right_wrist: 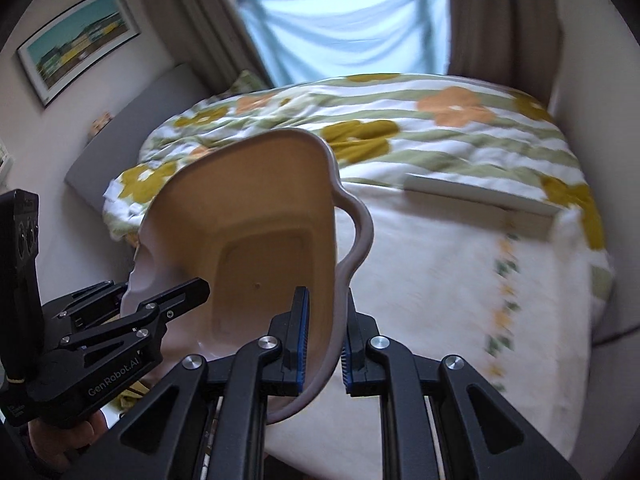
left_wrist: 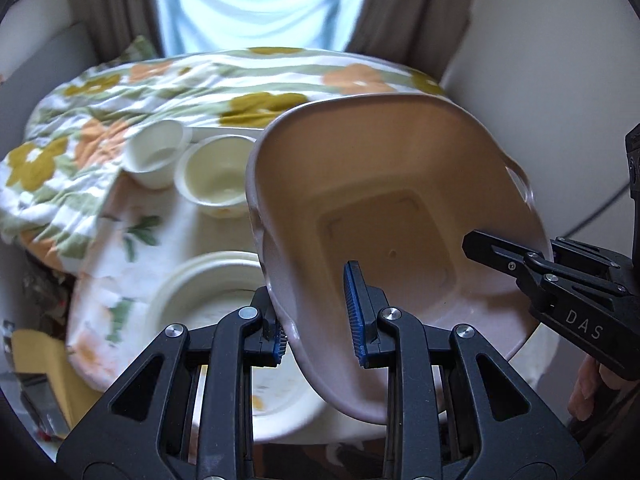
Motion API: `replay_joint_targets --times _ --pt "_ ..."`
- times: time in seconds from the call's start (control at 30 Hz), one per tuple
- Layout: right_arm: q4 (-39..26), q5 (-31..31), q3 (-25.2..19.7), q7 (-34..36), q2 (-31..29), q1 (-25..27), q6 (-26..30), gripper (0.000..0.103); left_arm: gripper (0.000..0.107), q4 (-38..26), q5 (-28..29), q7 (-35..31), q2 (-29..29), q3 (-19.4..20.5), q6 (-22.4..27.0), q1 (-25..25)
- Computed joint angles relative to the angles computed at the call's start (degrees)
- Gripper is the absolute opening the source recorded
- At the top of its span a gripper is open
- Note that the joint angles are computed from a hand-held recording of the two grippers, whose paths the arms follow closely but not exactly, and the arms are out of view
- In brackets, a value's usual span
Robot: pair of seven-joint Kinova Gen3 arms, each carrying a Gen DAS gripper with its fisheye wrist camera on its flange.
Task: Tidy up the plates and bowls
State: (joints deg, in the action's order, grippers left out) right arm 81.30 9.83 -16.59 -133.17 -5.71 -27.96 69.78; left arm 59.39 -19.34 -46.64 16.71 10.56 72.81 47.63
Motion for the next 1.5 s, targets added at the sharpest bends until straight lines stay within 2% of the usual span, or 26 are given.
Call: replay_joint_targets --times 0.2,0.43,0.67,0.9,1.13,1.2,1.27,1.33,1.37,1.4,1.5 --pt "7.7 -0.6 0.6 -4.0 -7.5 4.5 3.2 0.013 0.022 -8.3 3.2 -2.3 8.5 1.1 0.3 5.3" --pt "18.4 -3.8 2.0 -4.4 -11.5 9.9 -1.2 0.013 0.022 -14.7 6.9 -5.5 17.0 -1.5 0.6 9.5" --pt "24.3 -5.2 3.0 -2.5 -11.7 11.7 -6.0 0.013 0.022 -12.9 10.2 -8.1 19.9 -2.6 -2.1 8.4" --pt "27.5 -7.9 3.6 -0.3 -13.9 12.8 -7.9 0.013 0.022 -16.4 8.7 -8.3 22.6 -4.3 0.6 10.6" --pt "29.9 -12.4 6.5 1.8 -15.1 14.1 -10.6 0.013 0.023 -19.7 7.8 -9.0 24.5 -5.2 3.5 11.8" --pt "31.2 -14.6 7.9 2.8 -15.7 14.3 -12.5 0.025 0.024 -20.1 8.3 -9.4 24.9 -5.1 3.8 11.5" --pt "32.2 -15.6 7.9 2.4 -16.3 15.2 -13.9 0.067 0.028 -20.1 8.2 -9.8 25.1 -5.3 3.8 11.7" --pt "33.1 -16.2 7.9 2.0 -17.0 15.9 -15.2 0.070 0.049 -20.6 8.0 -10.2 25.5 -5.5 4.2 11.9" --pt "33.2 -16.5 8.0 2.2 -17.0 16.0 -15.3 0.070 0.069 -20.6 7.8 -10.3 25.5 -5.7 4.1 12.0" --pt "33.1 -16.4 7.8 2.2 -17.0 16.2 -15.3 0.070 0.075 -19.5 7.6 -10.1 25.0 -5.9 3.1 12.2" --pt "32.6 -15.5 6.7 1.5 -17.0 17.0 -14.4 0.070 0.075 -18.8 7.1 -10.0 24.7 -5.9 2.5 12.3"
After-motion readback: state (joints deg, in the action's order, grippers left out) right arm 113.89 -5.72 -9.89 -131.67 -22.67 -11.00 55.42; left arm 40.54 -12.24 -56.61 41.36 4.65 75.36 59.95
